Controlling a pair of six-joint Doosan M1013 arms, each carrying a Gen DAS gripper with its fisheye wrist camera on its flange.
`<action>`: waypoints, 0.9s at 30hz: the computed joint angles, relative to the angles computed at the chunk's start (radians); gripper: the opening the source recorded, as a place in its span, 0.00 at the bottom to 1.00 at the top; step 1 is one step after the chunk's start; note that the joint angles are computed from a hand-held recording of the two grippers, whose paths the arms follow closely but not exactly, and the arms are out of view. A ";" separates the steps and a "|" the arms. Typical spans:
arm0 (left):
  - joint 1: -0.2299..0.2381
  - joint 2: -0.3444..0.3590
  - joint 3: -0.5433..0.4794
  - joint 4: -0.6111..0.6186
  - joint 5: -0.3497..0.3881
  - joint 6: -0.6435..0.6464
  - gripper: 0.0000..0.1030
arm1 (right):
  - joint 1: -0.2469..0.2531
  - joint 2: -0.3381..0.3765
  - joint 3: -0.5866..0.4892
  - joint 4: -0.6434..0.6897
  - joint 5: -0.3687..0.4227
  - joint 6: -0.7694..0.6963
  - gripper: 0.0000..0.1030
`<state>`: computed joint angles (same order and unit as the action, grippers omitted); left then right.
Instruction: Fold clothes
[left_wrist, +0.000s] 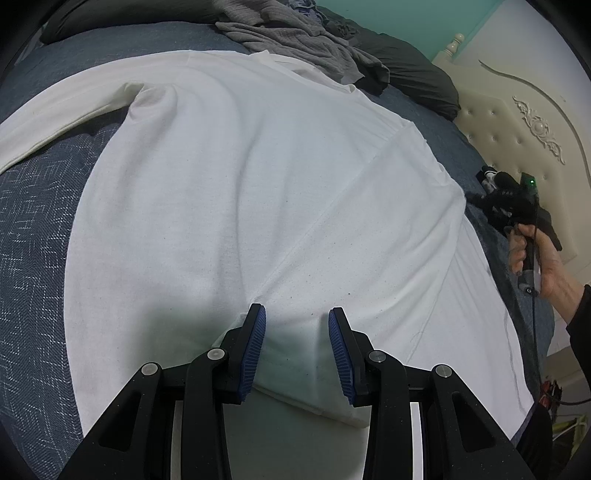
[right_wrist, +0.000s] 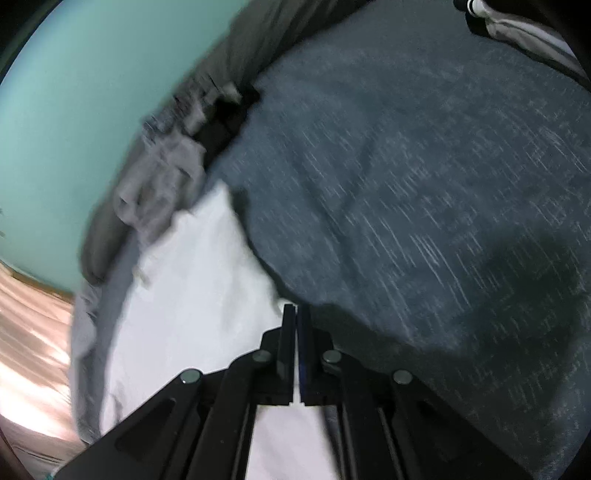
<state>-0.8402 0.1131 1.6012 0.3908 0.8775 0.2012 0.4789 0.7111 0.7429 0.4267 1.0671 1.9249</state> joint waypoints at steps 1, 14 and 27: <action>0.000 0.000 0.000 0.000 0.000 0.000 0.37 | -0.001 -0.004 0.010 -0.002 -0.004 -0.001 0.01; -0.002 0.000 -0.002 0.002 0.008 0.001 0.37 | -0.002 0.009 -0.018 0.017 -0.013 0.005 0.42; -0.004 0.000 -0.001 0.004 0.012 0.003 0.37 | 0.014 -0.017 0.051 -0.032 -0.112 0.066 0.01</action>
<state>-0.8444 0.1127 1.6004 0.3943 0.8890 0.2040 0.4928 0.6939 0.7938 0.3946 0.9547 1.9907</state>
